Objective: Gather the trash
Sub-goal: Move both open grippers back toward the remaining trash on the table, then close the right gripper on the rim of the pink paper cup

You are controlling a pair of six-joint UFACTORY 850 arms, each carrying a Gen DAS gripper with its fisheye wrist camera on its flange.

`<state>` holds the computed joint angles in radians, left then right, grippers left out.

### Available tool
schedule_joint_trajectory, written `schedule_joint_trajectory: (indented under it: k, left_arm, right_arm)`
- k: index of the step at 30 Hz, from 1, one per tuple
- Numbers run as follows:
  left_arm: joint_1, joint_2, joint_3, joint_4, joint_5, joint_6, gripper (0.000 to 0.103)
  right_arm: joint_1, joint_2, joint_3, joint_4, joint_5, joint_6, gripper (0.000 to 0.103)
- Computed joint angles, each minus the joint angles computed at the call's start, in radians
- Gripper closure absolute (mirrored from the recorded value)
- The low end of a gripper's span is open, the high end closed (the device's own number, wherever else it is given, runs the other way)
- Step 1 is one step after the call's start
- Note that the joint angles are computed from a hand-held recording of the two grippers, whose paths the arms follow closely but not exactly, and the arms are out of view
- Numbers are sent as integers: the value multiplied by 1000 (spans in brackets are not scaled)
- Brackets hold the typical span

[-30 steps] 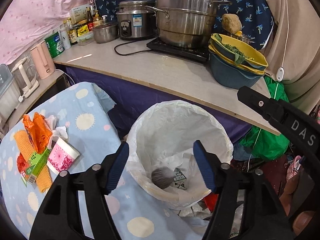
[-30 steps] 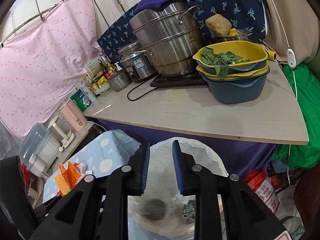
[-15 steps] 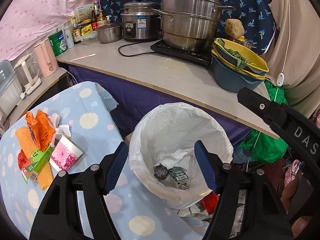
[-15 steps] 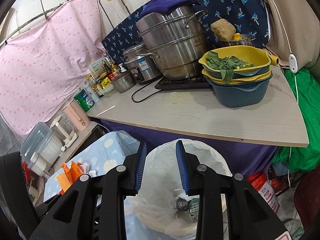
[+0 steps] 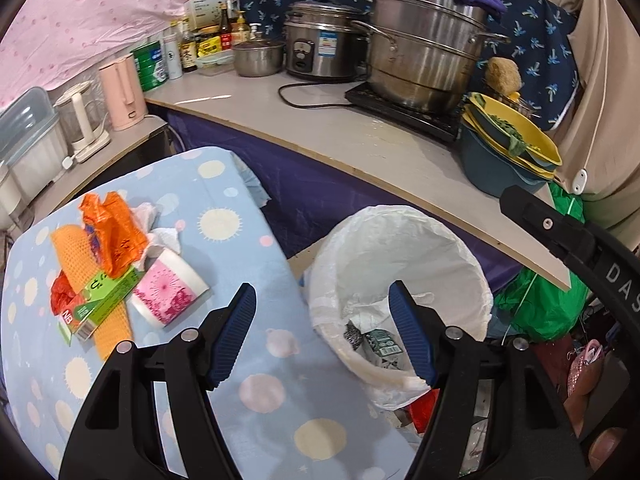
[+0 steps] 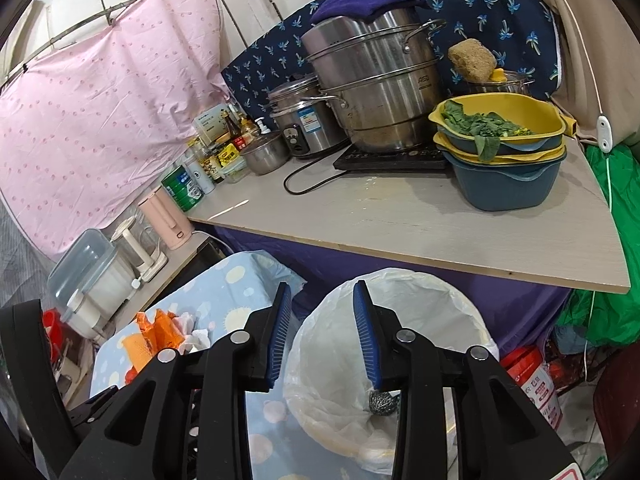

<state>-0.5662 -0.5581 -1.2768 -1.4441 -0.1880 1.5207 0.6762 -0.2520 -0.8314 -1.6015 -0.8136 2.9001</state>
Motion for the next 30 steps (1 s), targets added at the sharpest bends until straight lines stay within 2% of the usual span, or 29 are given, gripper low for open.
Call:
schedule_joint_trajectory:
  k: [5, 8, 11, 16, 21, 24, 30]
  left_arm:
    - [43, 8, 22, -84, 14, 76, 34]
    - [72, 9, 30, -103, 26, 85, 27]
    - [100, 5, 34, -108, 34, 81, 26]
    - [148, -2, 42, -113, 52, 78, 26]
    - [202, -19, 40, -29, 51, -21, 24]
    - [231, -33, 36, 7, 57, -69, 23]
    - [285, -72, 17, 201, 74, -281, 22]
  right_arm:
    - [6, -46, -51, -9, 30, -19, 65]
    - [10, -77, -85, -15, 46, -31, 61]
    - [16, -115, -129, -19, 64, -49, 56]
    - [19, -179, -205, -27, 111, -83, 55]
    - [18, -243, -276, -33, 158, -110, 54]
    - [22, -281, -316, -30, 180, -127, 47]
    - [22, -353, -392, -23, 241, -157, 43]
